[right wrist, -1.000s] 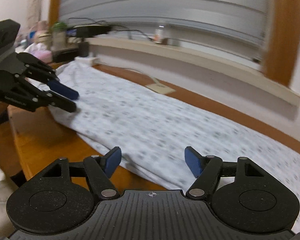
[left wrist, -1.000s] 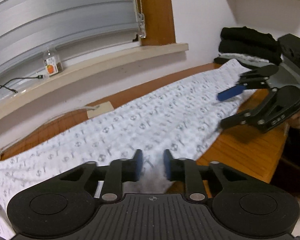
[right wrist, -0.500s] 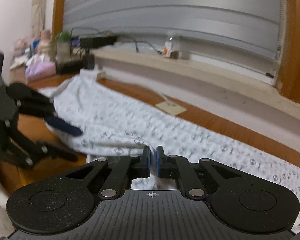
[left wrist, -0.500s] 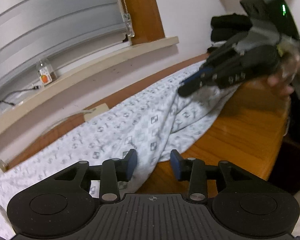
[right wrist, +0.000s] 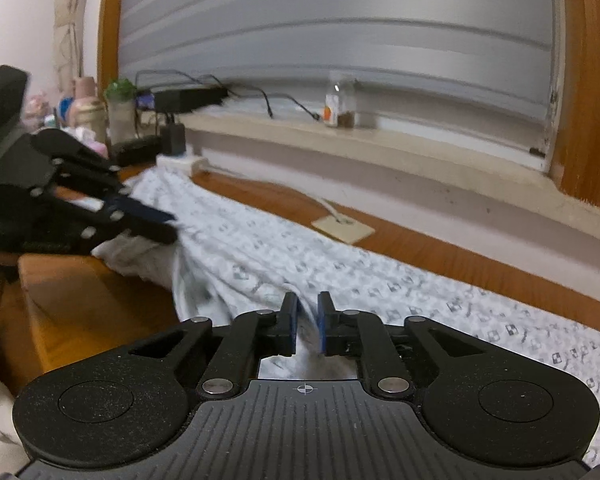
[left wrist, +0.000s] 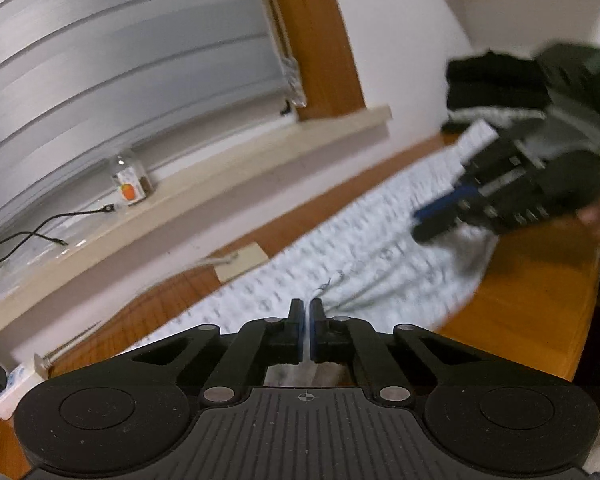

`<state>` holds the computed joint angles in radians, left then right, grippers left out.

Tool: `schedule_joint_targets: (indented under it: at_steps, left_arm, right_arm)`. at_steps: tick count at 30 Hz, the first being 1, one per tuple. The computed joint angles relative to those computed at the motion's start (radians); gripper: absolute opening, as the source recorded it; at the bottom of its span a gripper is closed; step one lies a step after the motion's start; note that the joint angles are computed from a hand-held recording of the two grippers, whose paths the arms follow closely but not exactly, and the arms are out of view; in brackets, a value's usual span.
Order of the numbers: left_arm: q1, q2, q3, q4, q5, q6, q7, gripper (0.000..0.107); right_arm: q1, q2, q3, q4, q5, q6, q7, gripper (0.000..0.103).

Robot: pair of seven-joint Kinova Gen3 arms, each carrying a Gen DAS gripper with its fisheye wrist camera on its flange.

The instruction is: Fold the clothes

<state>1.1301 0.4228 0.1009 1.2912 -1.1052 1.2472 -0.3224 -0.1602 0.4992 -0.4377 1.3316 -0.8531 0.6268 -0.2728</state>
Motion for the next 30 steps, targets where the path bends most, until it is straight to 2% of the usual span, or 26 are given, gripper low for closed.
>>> schedule_joint_targets:
  at_steps: [4,7,10,15,17,21,22,24,26,27,30]
  left_arm:
    - [-0.029,-0.020,0.001,0.015,0.018,-0.023,-0.002,0.003]
    - [-0.048,-0.029,0.002,0.031,0.028,-0.046,0.011,0.003]
    - [-0.068,-0.059,0.005,0.077,0.024,-0.101,0.078,0.003]
    - [-0.102,-0.074,0.019,0.101,0.031,-0.137,0.100,0.003]
    - [-0.120,-0.085,0.023,0.119,0.039,-0.166,0.115,0.003]
    - [-0.146,-0.093,0.028,0.131,0.046,-0.188,0.119,0.003]
    - [-0.149,-0.093,0.028,0.131,0.047,-0.188,0.118,0.003]
    - [-0.153,-0.093,0.028,0.131,0.047,-0.189,0.118,0.003]
    - [-0.150,-0.093,0.027,0.135,0.039,-0.184,0.128,0.003]
    - [-0.148,-0.094,0.027,0.137,0.035,-0.182,0.133,0.003]
    - [-0.145,-0.097,0.029,0.141,0.024,-0.175,0.147,0.002]
  right_arm:
    - [0.024,-0.017,-0.033,0.037,-0.050,0.013,0.061,0.013]
    - [0.004,-0.016,-0.019,0.035,-0.046,0.057,0.067,0.013]
    - [-0.039,-0.008,0.009,0.020,-0.016,0.083,0.043,0.014]
    - [-0.104,0.024,0.033,-0.012,0.034,0.091,-0.033,0.034]
    - [-0.139,0.032,0.042,-0.028,0.071,0.075,-0.064,0.047]
    - [-0.199,0.073,0.069,-0.101,0.152,0.089,-0.183,0.050]
    - [-0.201,0.080,0.067,-0.113,0.162,0.093,-0.207,0.050]
    - [-0.187,0.087,0.049,-0.120,0.164,0.100,-0.225,0.038]
    - [-0.154,0.079,0.016,-0.101,0.147,0.100,-0.199,0.014]
    - [-0.133,0.073,-0.002,-0.088,0.132,0.104,-0.176,0.010]
    - [-0.086,0.050,-0.036,-0.054,0.089,0.150,-0.100,0.007]
